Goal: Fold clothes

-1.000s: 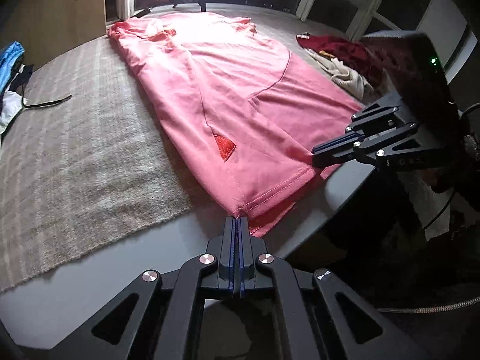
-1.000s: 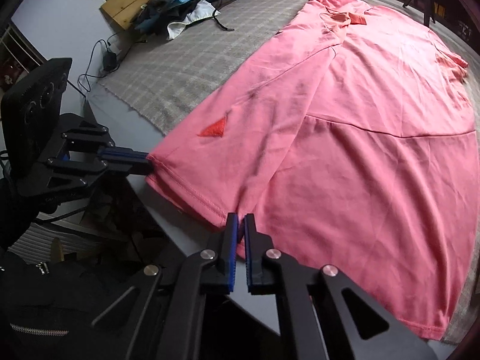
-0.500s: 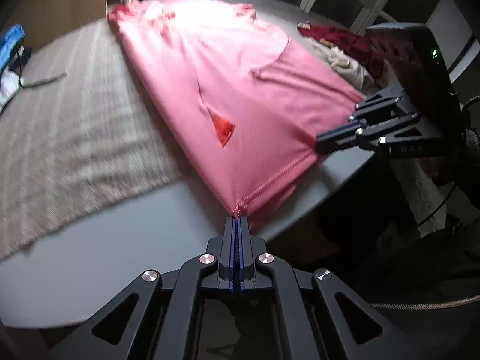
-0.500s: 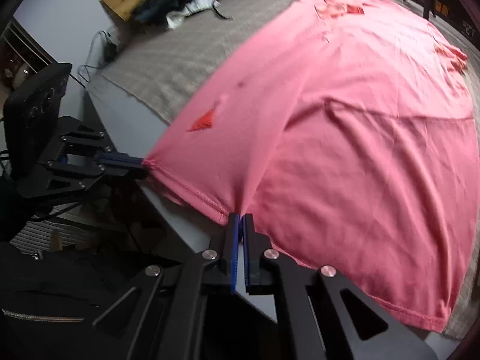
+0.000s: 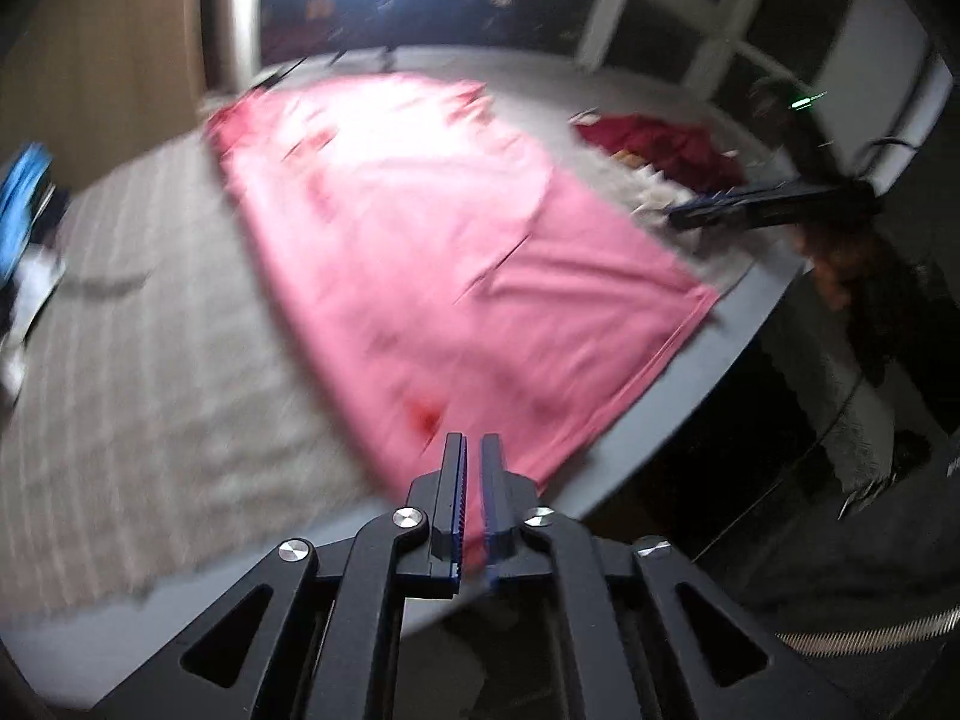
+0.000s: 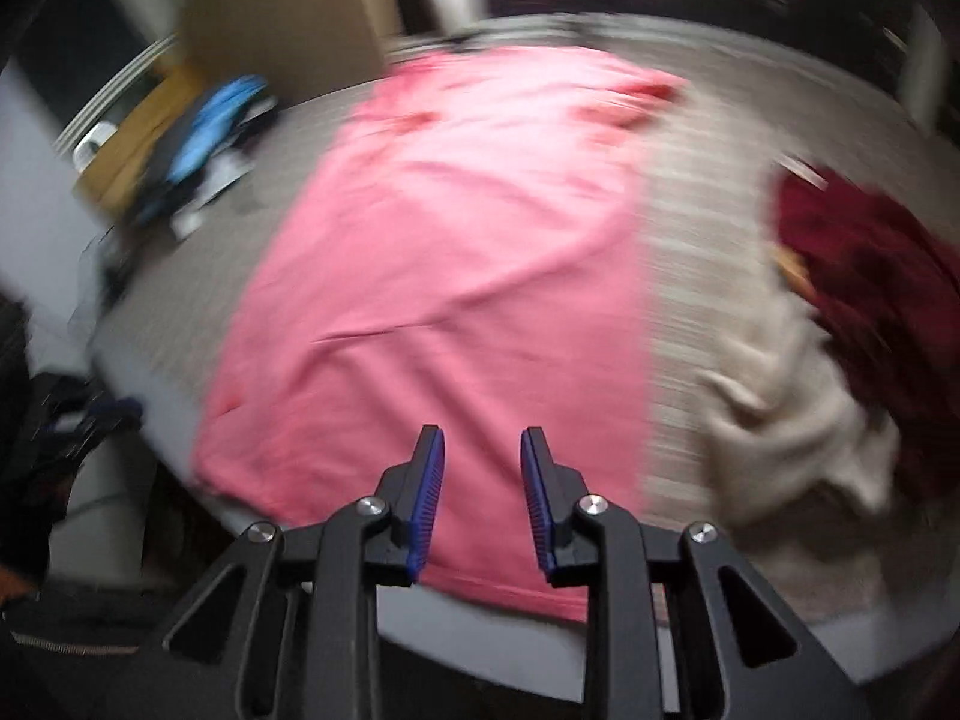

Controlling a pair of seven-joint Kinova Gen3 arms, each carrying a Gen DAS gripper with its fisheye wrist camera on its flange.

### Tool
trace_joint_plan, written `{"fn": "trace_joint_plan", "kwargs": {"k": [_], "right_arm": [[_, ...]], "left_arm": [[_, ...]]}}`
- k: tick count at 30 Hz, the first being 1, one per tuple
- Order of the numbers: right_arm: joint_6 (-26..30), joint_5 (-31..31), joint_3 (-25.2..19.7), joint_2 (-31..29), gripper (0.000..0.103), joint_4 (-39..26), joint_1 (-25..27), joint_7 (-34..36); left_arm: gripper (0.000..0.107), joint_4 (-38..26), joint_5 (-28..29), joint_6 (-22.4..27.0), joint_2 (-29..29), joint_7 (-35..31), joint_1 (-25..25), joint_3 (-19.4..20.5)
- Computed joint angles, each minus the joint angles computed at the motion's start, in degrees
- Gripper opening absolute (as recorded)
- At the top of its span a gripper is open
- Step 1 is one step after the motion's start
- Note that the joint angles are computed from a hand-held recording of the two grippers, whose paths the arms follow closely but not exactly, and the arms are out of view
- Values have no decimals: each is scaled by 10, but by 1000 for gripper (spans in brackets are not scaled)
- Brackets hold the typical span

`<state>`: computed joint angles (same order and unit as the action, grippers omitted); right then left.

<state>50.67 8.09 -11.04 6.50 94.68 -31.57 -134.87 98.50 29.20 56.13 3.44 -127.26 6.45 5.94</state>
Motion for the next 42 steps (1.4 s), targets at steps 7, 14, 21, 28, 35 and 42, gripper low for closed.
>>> {"fn": "trace_joint_plan", "kwargs": {"k": [7, 14, 21, 28, 35, 42], "right_arm": [[-44, -40, -2, -12, 26, 59, 71, 24], [-71, -23, 20, 8, 30, -11, 106, 101], [-67, -81, 27, 109, 36, -150, 193, 238], [-25, -180, 64, 278, 36, -335, 233, 321], [48, -211, 34, 413, 42, -521, 264, 363], [55, -223, 19, 464, 42, -589, 276, 404]], "left_arm": [[10, -103, -45, -12, 122, 35, 75, 56], [10, -191, -94, -14, 201, 102, 142, 72], [33, -257, -168, -25, 248, 155, 214, 73], [34, -306, -233, -11, 287, 208, 274, 62], [36, -310, -219, -9, 290, 244, 260, 67], [36, -342, -228, 21, 309, 259, 268, 62]]}}
